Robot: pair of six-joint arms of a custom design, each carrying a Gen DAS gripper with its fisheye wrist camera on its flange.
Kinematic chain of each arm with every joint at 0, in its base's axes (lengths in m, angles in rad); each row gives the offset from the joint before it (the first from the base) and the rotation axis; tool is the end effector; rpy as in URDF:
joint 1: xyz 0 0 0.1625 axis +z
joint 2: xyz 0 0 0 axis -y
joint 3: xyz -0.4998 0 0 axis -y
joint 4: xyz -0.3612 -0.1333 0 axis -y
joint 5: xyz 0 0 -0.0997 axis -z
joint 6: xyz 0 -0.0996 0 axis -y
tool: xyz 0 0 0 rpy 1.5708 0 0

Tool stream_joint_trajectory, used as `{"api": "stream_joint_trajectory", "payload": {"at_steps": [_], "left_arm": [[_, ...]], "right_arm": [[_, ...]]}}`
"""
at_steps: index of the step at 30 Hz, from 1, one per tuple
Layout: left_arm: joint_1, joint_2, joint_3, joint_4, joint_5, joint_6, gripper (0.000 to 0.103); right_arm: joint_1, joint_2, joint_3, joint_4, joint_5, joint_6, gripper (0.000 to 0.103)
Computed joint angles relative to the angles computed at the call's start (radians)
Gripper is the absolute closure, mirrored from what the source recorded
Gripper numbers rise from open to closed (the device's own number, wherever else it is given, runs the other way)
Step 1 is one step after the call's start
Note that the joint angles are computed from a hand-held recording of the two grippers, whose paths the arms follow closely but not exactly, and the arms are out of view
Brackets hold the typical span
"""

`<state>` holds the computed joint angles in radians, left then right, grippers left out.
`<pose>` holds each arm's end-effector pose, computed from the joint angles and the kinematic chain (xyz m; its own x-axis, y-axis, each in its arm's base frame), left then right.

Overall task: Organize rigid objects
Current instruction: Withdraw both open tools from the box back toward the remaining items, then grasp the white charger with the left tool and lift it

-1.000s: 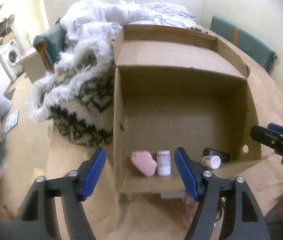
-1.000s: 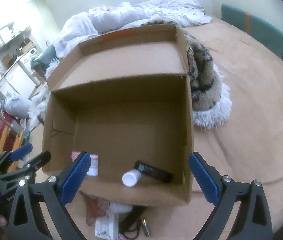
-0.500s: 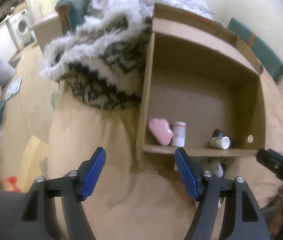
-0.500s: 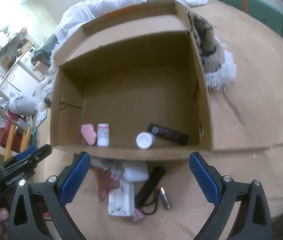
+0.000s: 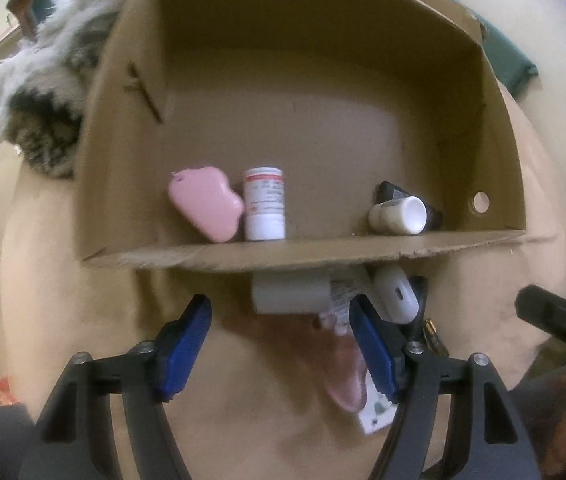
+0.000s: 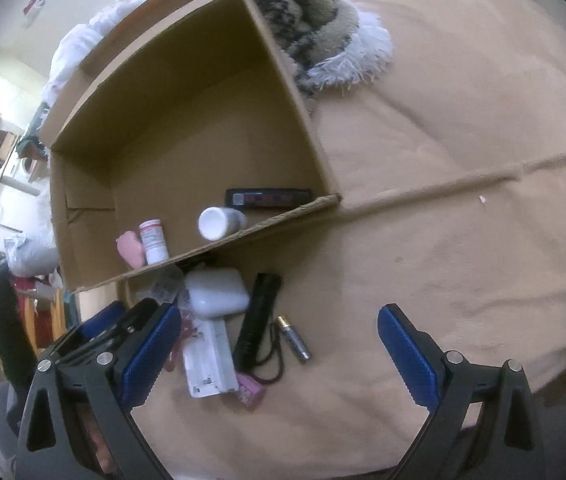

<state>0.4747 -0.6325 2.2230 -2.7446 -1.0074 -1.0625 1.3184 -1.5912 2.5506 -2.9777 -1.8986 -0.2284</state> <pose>-0.3177 -0.3730 -0.0205 -0.8050 0.0489 -0.5913 0.2262 0.9466 -0.2296 0.0162 -0.3427 0.3246 -0.9100 0.1640 0.3807 0.0196 0.9344 -0.3558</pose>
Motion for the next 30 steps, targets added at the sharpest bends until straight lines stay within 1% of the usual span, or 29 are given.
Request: {"api": "stream_joint_trajectory", "payload": {"at_steps": [5, 8, 10, 11, 12, 16, 20, 22, 25, 27, 29, 30], "left_arm": [[0.038, 0.037, -0.029, -0.039, -0.032, 0.04, 0.034], [0.05, 0.06, -0.058, -0.012, -0.035, 0.072, 0.034], [0.058, 0.071, -0.07, -0.019, -0.03, 0.079, 0.035], [0.061, 0.075, -0.073, -0.023, -0.028, 0.081, 0.037], [0.065, 0.077, -0.076, -0.028, -0.029, 0.086, 0.048], [0.059, 0.073, -0.081, -0.023, -0.035, 0.099, 0.05], [0.036, 0.045, -0.081, 0.051, -0.015, 0.06, 0.05], [0.021, 0.025, -0.078, 0.089, -0.012, 0.023, 0.05], [-0.005, -0.02, -0.085, 0.197, -0.001, -0.04, 0.05], [-0.023, -0.064, -0.077, 0.241, -0.007, -0.078, 0.05], [-0.045, -0.102, -0.073, 0.298, 0.003, -0.103, 0.05], [-0.059, -0.118, -0.07, 0.327, 0.013, -0.114, 0.05]], "right_arm": [[-0.028, -0.01, -0.006, 0.035, 0.041, 0.001, 0.0], [-0.021, -0.001, -0.011, 0.035, 0.044, 0.001, 0.0], [-0.015, 0.007, -0.012, 0.031, 0.039, -0.001, 0.0], [-0.012, 0.012, -0.013, 0.031, 0.038, 0.001, 0.0], [-0.012, 0.016, -0.015, 0.033, 0.04, 0.002, 0.0], [-0.016, 0.033, -0.024, 0.048, 0.047, 0.017, 0.0], [-0.037, 0.04, -0.034, 0.073, 0.075, 0.034, 0.0], [-0.062, 0.037, -0.04, 0.1, 0.119, 0.047, 0.0], [-0.093, 0.035, -0.05, 0.135, 0.189, 0.06, 0.0], [-0.099, 0.046, -0.057, 0.158, 0.224, 0.052, 0.0], [-0.103, 0.061, -0.063, 0.175, 0.256, 0.045, 0.0], [-0.099, 0.073, -0.071, 0.189, 0.269, 0.036, 0.008]]}}
